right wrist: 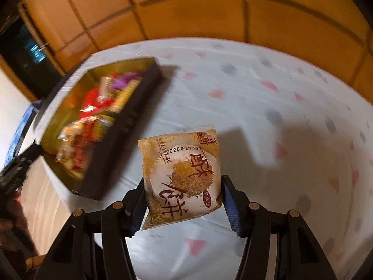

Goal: Organize snacks
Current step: 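Lower the pastry bag into the tin and open the right tool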

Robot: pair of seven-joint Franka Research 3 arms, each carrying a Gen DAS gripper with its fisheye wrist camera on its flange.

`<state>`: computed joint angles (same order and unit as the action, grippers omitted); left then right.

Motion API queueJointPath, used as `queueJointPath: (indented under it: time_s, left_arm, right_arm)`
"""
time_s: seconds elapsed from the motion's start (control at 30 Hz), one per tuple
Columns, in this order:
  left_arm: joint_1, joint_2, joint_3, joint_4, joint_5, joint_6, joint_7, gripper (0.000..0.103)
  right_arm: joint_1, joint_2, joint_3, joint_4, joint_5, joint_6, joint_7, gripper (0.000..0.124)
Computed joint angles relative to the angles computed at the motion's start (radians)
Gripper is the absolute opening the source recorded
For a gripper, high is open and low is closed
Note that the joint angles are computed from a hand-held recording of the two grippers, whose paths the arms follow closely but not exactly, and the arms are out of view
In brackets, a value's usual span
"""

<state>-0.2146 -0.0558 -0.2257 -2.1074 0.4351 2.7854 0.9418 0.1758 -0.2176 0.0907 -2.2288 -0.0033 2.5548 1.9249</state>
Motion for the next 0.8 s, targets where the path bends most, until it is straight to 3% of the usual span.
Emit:
queueJointPath:
  time_s: [0.37,0.53,0.7,0.8]
  left_arm:
    - [0.010,0.007,0.009,-0.001,-0.016,-0.004,0.001,0.040]
    - [0.010,0.019,0.009,0.011,-0.021,-0.010,0.012,0.040]
    - [0.007,0.036,0.010,0.026,-0.029,-0.021,0.023,0.040]
    - [0.005,0.042,0.009,0.030,-0.010,-0.020,0.013,0.040]
  right_arm:
    - [0.113,0.308,0.006,0.410,-0.026,-0.015,-0.102,0.059]
    - [0.171,0.516,-0.029,0.638,-0.057,-0.128,-0.107,0.059]
    - [0.216,0.606,-0.073,0.724,-0.105,-0.208,-0.114,0.060]
    - [0.207,0.560,-0.069,0.658,-0.076,-0.159,-0.130,0.061]
